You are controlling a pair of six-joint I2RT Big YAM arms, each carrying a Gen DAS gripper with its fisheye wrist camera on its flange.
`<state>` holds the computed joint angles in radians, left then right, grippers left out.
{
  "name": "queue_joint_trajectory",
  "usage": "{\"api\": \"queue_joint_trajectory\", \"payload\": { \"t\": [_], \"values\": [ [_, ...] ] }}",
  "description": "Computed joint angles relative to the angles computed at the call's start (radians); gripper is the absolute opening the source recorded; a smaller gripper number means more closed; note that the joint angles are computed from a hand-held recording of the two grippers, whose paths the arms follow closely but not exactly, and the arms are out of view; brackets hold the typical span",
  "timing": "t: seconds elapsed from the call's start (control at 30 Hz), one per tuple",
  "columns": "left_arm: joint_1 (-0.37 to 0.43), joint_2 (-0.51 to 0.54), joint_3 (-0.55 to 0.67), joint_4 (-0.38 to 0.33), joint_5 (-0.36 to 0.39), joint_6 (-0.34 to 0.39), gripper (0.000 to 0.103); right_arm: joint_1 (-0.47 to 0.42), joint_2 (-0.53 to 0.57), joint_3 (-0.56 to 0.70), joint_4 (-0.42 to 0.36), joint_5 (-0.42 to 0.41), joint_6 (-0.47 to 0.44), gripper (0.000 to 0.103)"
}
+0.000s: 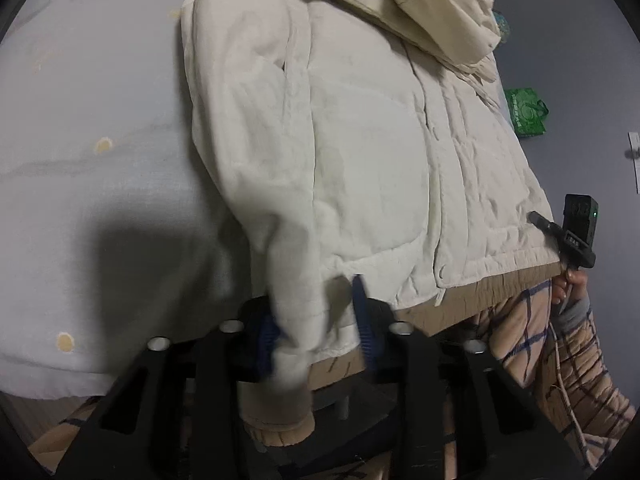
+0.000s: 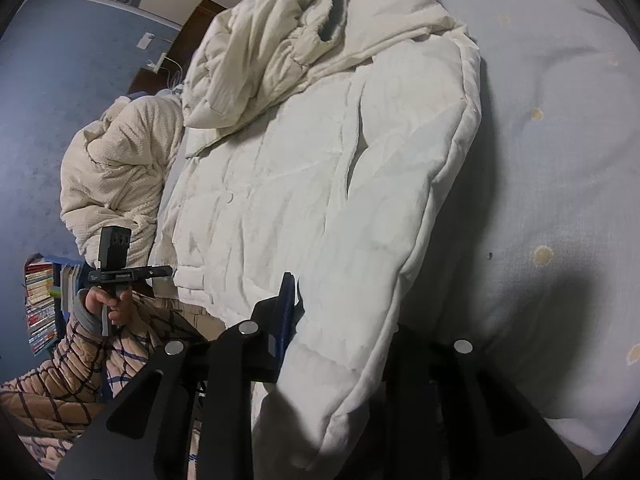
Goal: Fold large clothes
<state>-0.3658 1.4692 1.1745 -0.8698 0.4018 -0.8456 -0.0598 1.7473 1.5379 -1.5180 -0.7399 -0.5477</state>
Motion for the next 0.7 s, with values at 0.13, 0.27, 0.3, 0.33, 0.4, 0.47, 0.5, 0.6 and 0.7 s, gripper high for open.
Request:
{"api": "queue_joint_trajectory", "payload": {
  "t": [0.13,0.27,0.3,0.33,0.4,0.47,0.5,0.6,0.7],
  "values": [
    [0.019,-0.057,-0.053,0.186,0.026,-0.035,0.013,-0.004,-0.026,-0.023,0.054,-0.028,0.023,0.013],
    [0.05,-0.123,-0.118,0.435,0.063,-0.093,0.011,-0.012,-0.031,-0.025,0.071,-0.08,0.036,0.012],
    [0.054,-0.126,-0.124,0.463,0.067,-0.105,0.011,-0.013,-0.03,-0.022,0.073,-0.1,0.041,0.012],
    [0.062,-0.13,-0.132,0.499,0.072,-0.118,0.011,-0.014,-0.029,-0.017,0.074,-0.123,0.045,0.011],
    [0.071,-0.132,-0.14,0.557,0.078,-0.132,0.011,-0.012,-0.025,0.003,0.069,-0.166,0.049,0.011],
    [0.083,-0.136,-0.139,0.611,0.078,-0.124,0.011,-0.012,-0.02,0.025,0.06,-0.209,0.062,0.011],
    [0.088,-0.139,-0.141,0.635,0.076,-0.12,0.011,-0.01,-0.013,0.044,0.053,-0.24,0.074,0.011],
    [0.117,-0.141,-0.141,0.713,0.078,-0.118,0.011,-0.007,0.02,0.111,0.008,-0.323,0.096,0.011],
    [0.142,-0.126,-0.128,0.768,0.073,-0.117,0.011,-0.001,0.059,0.187,-0.034,-0.376,0.117,0.011]
  ]
}}
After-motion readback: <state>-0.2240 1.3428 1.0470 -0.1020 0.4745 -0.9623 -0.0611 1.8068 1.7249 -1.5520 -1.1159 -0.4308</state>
